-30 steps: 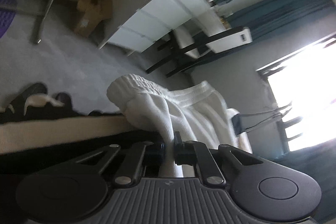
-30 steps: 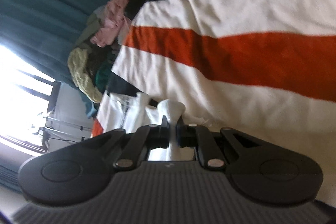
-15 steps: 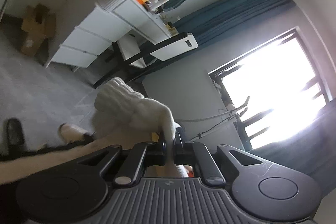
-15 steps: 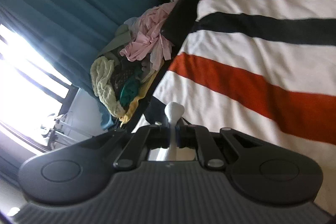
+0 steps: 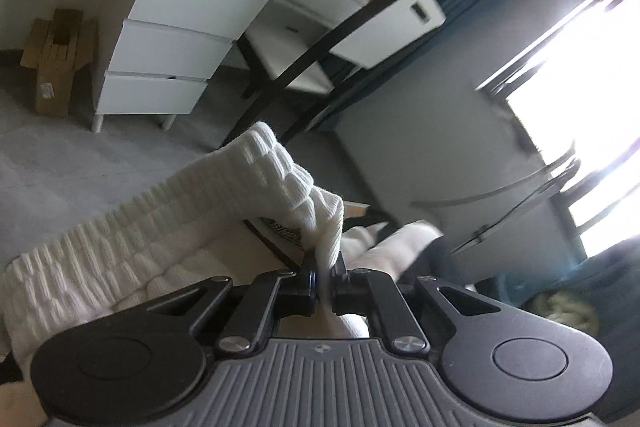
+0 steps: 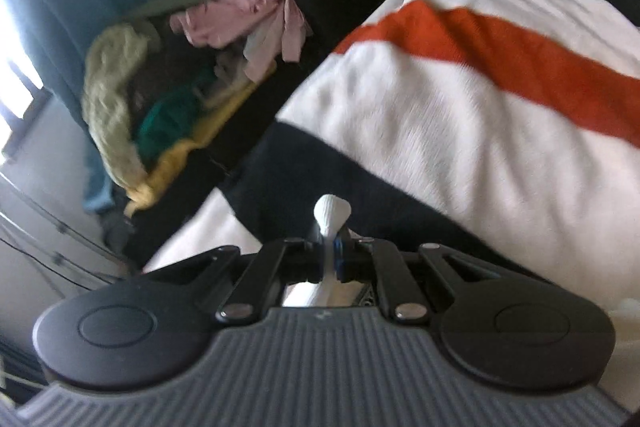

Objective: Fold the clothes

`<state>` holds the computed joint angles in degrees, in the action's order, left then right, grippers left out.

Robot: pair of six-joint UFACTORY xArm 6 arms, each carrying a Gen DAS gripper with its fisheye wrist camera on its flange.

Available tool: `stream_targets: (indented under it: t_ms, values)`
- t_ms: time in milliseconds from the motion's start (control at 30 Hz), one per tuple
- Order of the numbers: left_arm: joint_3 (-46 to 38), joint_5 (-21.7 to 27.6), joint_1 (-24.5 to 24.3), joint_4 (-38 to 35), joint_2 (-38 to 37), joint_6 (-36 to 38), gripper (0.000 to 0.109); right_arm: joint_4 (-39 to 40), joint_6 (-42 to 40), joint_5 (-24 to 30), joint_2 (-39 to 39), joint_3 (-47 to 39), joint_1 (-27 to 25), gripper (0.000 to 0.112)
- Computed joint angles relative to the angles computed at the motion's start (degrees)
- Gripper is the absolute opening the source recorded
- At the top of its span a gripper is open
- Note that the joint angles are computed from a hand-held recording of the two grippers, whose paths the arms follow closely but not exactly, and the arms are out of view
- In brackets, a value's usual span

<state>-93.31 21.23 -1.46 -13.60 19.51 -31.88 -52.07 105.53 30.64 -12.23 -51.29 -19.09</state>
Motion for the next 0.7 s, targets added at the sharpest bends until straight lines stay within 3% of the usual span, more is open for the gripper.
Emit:
stream_targets:
  t_ms: [133, 267, 333, 433, 500, 567, 700]
  values:
    - [-6.00, 5.76, -0.62, 8.59, 3.39, -6.06, 0.009, -5.13, -2.11, 3.39, 0.00, -0.06, 2.31, 0.009]
    - [-7.95, 9.59, -0.75, 12.30, 2.92, -5.35, 0.017, -4.59, -0.82, -0.02, -4.30, 3.09, 1.20, 0.018]
    - [-5.89, 8.01, -0.81, 12.46, 1.31, -4.54, 0.047, -4.56, 0.19, -2.42, -6.46, 4.61, 0.62, 0.029]
    - [2.70, 3.26, -1.95, 14.01, -4.82, -5.50, 0.059, -4.50, -0.73, -6.00, -10.01, 7.49, 0.15, 0.068]
    - [10.23, -0.94, -2.90, 15.49, -10.18, -7.70, 0.067, -3.81, -1.56, -9.57, -13.83, 11.00, -0.39, 0.071]
    - [18.80, -5.28, -4.13, 14.54, -16.39, -9.82, 0.069, -1.26, -2.85, -11.59, -18.97, 15.02, -0.48, 0.071]
    - [33.79, -10.50, -7.41, 12.04, -28.36, -14.83, 0.071, 13.28, -13.55, -11.74, -33.15, 24.33, 1.58, 0.072]
